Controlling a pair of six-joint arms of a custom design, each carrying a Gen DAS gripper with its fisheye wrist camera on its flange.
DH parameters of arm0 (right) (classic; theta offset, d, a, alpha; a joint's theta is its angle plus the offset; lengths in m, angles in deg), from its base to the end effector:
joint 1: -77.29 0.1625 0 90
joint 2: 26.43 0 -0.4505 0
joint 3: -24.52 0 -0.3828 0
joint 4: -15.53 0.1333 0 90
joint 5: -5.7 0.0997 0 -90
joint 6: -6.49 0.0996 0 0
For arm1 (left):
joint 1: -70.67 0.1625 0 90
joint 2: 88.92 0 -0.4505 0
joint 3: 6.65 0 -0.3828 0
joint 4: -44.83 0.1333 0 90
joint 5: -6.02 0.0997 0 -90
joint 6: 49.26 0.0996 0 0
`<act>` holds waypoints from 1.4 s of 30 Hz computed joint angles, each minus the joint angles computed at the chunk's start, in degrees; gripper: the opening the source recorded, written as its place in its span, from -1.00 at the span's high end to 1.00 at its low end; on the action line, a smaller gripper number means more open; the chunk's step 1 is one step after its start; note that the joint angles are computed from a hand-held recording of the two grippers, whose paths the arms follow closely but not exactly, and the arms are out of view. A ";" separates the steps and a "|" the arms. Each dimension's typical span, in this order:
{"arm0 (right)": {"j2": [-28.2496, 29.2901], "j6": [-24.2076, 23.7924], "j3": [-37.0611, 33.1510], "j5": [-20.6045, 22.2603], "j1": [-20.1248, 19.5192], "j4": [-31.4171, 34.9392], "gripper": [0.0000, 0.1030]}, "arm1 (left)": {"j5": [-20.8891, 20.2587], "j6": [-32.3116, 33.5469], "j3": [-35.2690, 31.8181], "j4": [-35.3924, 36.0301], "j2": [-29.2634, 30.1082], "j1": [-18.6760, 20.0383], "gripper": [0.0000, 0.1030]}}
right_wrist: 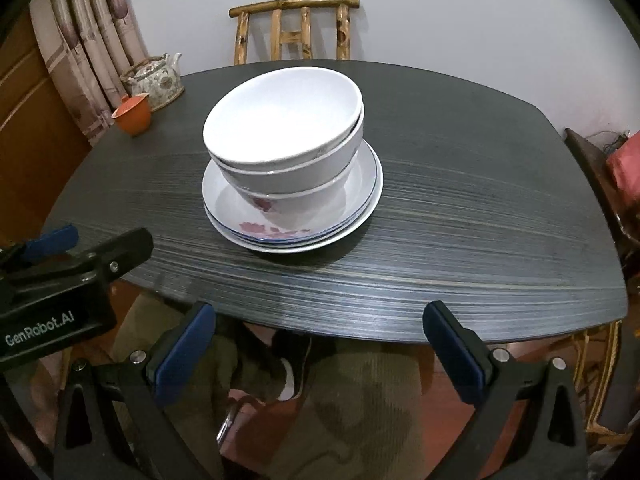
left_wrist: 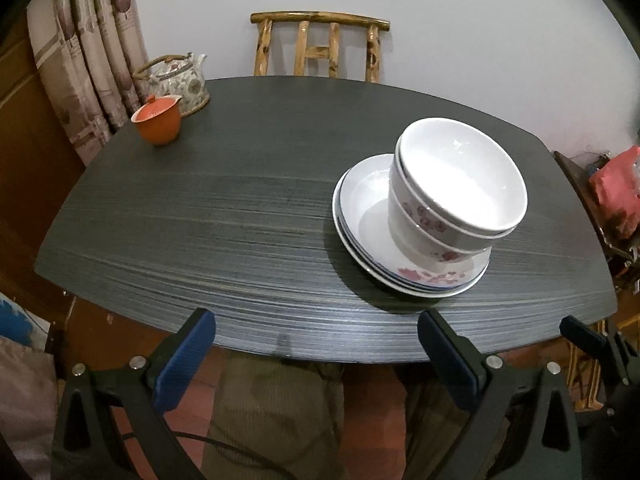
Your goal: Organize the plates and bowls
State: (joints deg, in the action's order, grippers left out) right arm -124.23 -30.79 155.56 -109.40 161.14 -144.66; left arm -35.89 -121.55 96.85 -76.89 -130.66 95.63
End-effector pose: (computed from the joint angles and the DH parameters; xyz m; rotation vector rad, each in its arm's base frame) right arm 0.0484 -0.4004 0.3869 0.4819 -2.4093 0.5588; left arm -0.4295 -0.4287 0.0177 0.1277 2.2825 -0.7217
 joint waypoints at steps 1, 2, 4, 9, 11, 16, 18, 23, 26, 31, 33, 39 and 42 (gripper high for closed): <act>0.03 -0.01 0.02 -0.03 -0.03 0.01 -1.00 | -0.02 -0.05 -0.14 0.44 0.03 0.19 -1.00; 0.09 0.10 0.02 -0.13 -0.08 0.00 -1.00 | 0.02 -0.48 -0.31 1.06 0.10 0.28 -1.00; 0.06 0.41 -0.20 0.36 -0.35 0.64 -1.00 | -0.26 -0.65 -0.47 1.60 0.33 0.45 -1.00; 0.57 0.48 -0.14 -0.11 -0.19 0.45 -1.00 | -0.97 -0.29 -0.83 2.05 0.79 0.78 -1.00; 0.76 0.45 -0.16 -0.01 -0.30 0.56 -1.00 | -1.14 -0.18 -1.03 2.18 0.94 0.95 -1.00; 1.31 0.56 -0.04 -0.54 -0.21 0.55 -1.00 | -1.02 -0.71 -1.18 2.90 0.98 1.14 -1.00; 1.38 0.69 -0.04 -0.36 -0.26 0.50 -1.00 | -1.04 -0.76 -1.09 2.94 1.00 1.19 -1.00; 2.02 0.63 0.32 -0.57 0.00 -1.13 -1.00 | -1.14 -0.13 -1.23 3.02 1.23 1.23 -1.00; 2.21 0.57 0.62 -0.69 0.16 -2.05 -1.00 | -1.22 0.89 -1.23 2.28 1.32 1.42 -1.00; 2.48 0.69 0.53 -0.47 0.04 -2.19 -1.00 | -1.17 0.64 -1.22 2.26 1.40 1.59 -1.00; 2.75 0.38 0.75 -0.81 0.13 -2.91 -1.00 | -1.21 0.51 -1.15 2.11 1.38 1.61 -1.00; 2.82 0.67 0.63 -0.51 -0.02 -2.17 -1.00 | -1.70 0.43 -1.28 2.42 1.76 1.76 -1.00; 2.89 0.56 0.54 -0.46 -0.08 -1.80 -1.00 | -1.89 0.65 -1.27 2.30 1.82 1.91 -1.00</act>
